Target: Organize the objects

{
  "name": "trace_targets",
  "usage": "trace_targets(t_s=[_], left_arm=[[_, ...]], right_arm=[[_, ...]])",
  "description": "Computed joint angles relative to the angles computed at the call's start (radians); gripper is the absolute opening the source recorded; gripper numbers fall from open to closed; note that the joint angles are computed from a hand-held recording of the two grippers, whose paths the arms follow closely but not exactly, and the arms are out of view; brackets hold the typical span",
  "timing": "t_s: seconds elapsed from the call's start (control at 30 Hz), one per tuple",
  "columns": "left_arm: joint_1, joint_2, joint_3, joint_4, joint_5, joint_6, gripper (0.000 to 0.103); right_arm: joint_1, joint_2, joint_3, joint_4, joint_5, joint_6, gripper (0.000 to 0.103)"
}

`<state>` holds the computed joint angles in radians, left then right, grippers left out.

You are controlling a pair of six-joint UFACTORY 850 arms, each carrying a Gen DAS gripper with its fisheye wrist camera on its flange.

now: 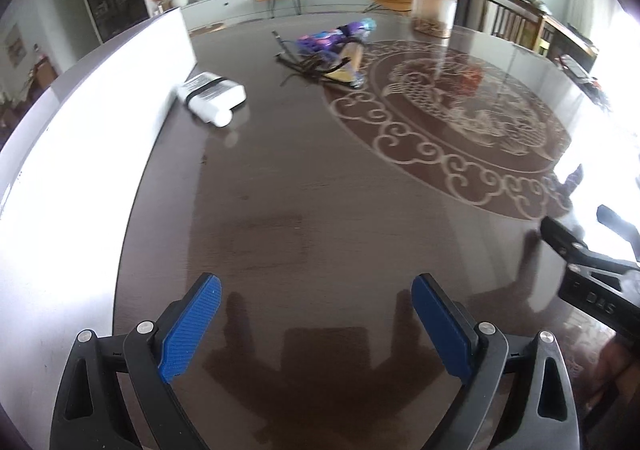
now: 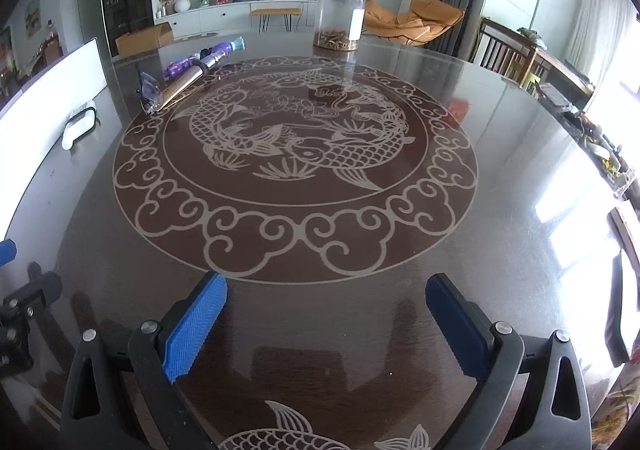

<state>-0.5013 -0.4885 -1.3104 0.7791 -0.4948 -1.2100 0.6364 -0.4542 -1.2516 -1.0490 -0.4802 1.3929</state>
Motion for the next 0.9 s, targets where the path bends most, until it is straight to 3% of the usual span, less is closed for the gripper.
trace_targets(t_s=[0.47, 0.9], left_arm=[[0.020, -0.038, -0.037, 0.024, -0.017, -0.070, 0.100], [0.032, -0.067, -0.076, 0.008, -0.038, -0.082, 0.103]], right_arm=[[-0.036, 0.001, 0.002, 0.137, 0.082, -0.082, 0.103], [-0.036, 0.002, 0.003, 0.138, 0.084, -0.082, 0.103]])
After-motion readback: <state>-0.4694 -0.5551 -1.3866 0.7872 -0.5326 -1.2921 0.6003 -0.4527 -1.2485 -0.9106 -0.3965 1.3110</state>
